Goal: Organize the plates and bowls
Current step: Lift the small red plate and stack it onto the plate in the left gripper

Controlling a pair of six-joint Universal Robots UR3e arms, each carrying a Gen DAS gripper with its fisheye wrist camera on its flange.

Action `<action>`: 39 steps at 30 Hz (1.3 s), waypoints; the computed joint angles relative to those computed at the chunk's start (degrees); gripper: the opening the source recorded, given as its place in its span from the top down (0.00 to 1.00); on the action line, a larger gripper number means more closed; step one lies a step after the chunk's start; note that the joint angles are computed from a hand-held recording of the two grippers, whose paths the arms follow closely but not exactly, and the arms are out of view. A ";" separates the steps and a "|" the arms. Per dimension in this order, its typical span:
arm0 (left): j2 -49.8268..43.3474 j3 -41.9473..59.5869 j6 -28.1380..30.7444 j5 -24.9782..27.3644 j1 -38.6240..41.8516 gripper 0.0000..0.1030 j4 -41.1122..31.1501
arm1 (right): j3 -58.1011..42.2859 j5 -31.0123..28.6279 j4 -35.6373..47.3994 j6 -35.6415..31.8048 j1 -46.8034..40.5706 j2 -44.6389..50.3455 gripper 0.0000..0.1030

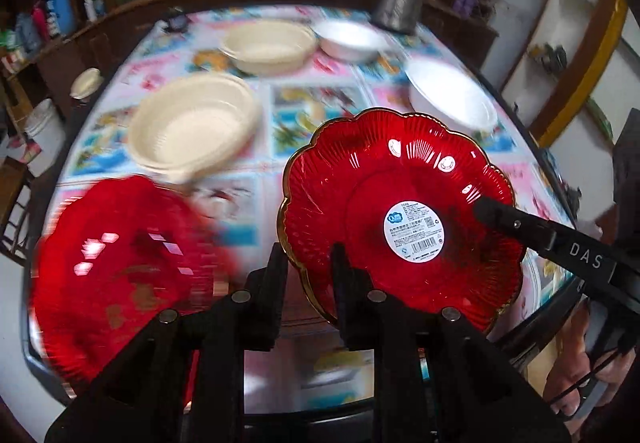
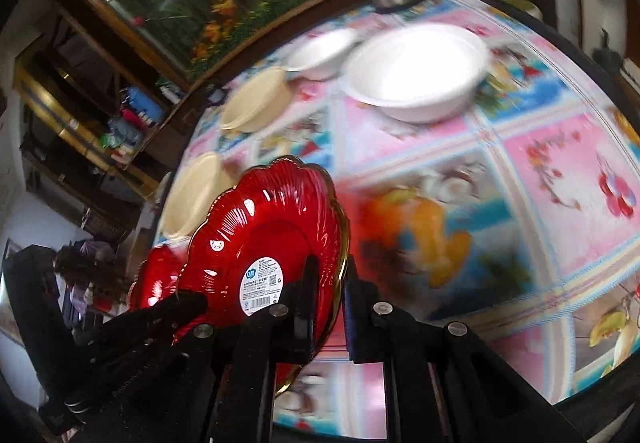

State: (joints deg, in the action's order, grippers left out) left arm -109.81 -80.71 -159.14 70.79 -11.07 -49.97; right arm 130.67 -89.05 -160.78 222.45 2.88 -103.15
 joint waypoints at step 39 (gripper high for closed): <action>2.99 -16.86 1.43 12.30 20.57 0.75 24.55 | -99.24 -21.49 43.23 -16.88 31.95 69.63 0.72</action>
